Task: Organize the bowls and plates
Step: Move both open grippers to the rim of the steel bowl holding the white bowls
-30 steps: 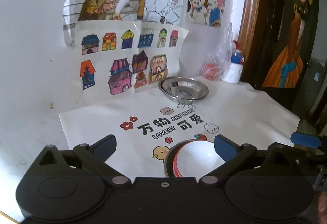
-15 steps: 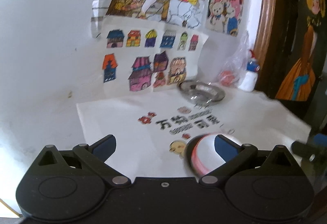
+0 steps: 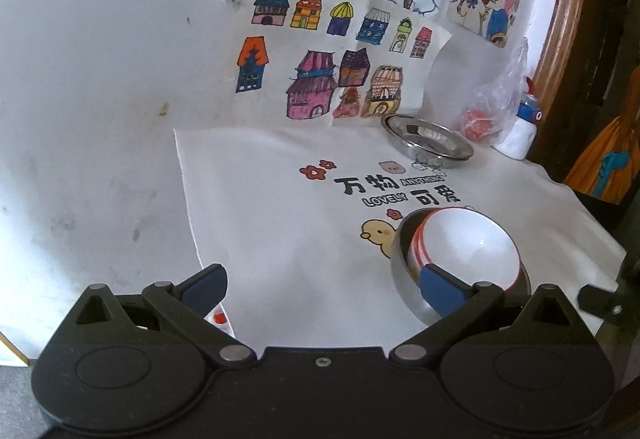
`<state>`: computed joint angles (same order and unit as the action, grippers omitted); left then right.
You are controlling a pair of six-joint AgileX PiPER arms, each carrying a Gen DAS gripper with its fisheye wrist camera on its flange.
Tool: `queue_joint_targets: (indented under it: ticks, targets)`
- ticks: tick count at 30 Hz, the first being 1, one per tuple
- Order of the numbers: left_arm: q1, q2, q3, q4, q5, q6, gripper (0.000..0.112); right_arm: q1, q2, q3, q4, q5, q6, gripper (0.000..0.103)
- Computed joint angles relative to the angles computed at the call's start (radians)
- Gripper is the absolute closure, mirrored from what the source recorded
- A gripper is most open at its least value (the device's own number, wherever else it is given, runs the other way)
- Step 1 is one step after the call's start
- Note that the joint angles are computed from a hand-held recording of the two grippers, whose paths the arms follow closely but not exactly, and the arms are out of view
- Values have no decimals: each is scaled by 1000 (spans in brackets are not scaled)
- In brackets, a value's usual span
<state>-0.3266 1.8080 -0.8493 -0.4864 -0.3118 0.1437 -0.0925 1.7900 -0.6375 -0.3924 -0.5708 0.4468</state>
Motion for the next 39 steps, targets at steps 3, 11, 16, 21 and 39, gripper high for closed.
queue_joint_targets:
  ticks: [3,11,16,21,39]
  targets:
    - [2,7,-7,62,8,-41,10,17,6,-15,30,27,-22,0]
    - [2,44,-48,97,39,-63,10,41,31,-67,58,94,-35,0]
    - [8,70,-86,135,70,-101,10,44,51,-102,60,121,-30,0]
    - [3,92,-129,80,104,-36,10,47,73,-141,52,145,-15,0]
    - [7,134,-230,-450,182,490,10,58,122,-238,-14,208,41,0]
